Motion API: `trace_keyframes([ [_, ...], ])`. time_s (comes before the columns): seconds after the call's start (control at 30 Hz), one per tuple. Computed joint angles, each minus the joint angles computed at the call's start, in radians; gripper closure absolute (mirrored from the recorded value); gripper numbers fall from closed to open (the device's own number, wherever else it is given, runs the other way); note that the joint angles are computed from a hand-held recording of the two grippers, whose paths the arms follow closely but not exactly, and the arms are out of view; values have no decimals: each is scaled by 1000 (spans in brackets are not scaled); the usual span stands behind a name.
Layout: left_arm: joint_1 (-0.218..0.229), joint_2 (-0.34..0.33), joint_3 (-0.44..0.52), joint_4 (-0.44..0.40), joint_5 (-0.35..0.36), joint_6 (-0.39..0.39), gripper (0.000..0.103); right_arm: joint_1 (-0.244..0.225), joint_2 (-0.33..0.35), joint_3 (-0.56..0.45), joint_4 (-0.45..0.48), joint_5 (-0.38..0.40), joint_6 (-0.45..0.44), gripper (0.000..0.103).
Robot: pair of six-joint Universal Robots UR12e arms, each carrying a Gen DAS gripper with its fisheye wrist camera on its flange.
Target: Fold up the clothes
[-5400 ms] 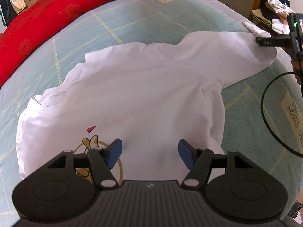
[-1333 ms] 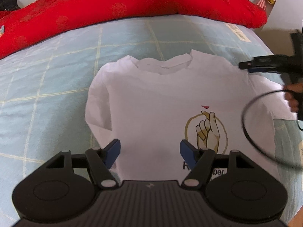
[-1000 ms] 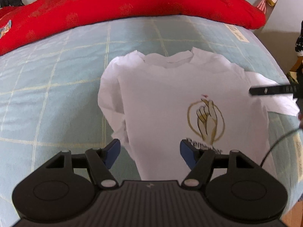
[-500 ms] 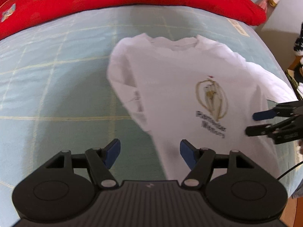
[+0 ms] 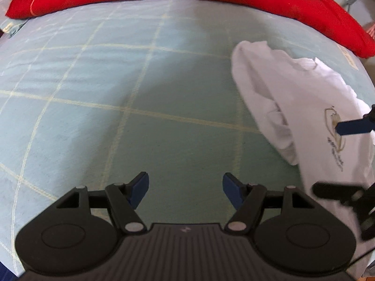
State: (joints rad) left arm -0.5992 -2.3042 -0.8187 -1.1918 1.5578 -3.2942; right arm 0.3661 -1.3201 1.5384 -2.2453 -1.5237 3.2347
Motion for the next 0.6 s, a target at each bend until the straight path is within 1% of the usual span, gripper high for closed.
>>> trace_keyframes([
  [0.07,6,4,-11,6,-8,-9,32,30,28,-33,32,-52,-24,0],
  [0.17,11,8,-28,27,-27,-2,32,64,48,-46,69,-131,-58,0],
  [0.27,13,14,-47,51,-45,9,32,85,47,-34,98,-244,-95,0],
  [0.37,9,14,-55,63,-63,19,32,76,23,-11,120,-285,-81,0],
  [0.43,3,11,-54,66,-71,28,32,63,1,5,127,-305,-52,0],
  [0.6,-12,-14,-15,57,-102,40,32,26,-50,53,133,-362,8,0],
])
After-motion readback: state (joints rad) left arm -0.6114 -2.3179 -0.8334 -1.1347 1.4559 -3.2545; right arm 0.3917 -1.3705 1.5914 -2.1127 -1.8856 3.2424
